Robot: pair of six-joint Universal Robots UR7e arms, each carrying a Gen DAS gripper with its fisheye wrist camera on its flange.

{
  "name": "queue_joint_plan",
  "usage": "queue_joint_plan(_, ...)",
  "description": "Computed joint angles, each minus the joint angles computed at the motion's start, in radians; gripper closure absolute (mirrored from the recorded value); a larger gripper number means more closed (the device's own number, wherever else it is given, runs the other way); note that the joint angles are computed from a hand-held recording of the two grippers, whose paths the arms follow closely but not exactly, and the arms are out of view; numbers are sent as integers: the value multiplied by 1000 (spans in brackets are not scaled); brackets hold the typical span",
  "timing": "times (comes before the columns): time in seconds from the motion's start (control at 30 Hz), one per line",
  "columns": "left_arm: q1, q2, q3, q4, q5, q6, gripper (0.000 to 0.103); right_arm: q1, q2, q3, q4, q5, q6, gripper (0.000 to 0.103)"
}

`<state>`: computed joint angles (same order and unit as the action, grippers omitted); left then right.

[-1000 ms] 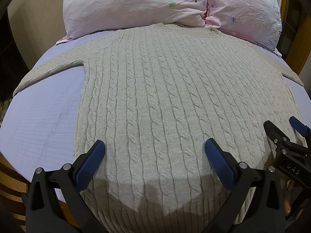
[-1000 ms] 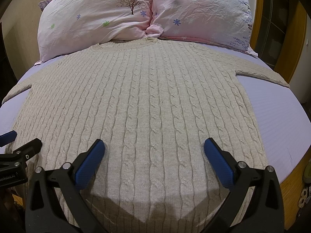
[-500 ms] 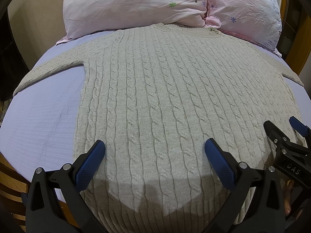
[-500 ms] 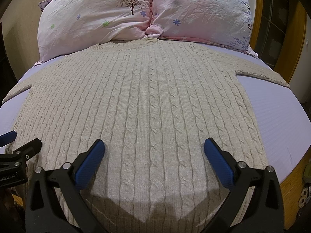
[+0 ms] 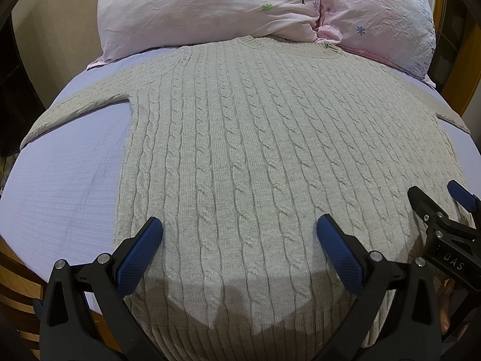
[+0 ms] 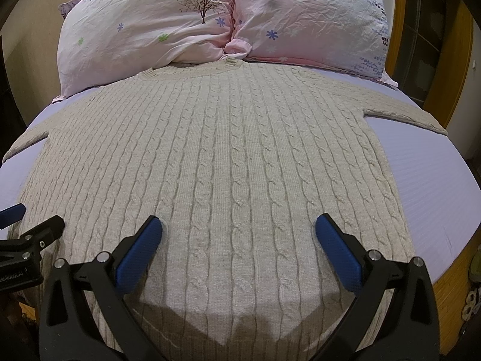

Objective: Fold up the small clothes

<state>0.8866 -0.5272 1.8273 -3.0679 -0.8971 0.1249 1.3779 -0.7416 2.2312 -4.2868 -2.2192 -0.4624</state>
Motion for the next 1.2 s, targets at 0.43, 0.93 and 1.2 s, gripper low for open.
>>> queue_joint_plan(0.43,0,0,0,0,0,0,1,-12,-12,8,-11,18,-11,2)
queue_joint_plan(0.93,16,-5,-7,-12,-39,74,1,-179,-409,152,260,406,43,2)
queue_joint_plan(1.2,119,-56,16,-305,-341,136,1,-479,-704,-53,614,391,524,40)
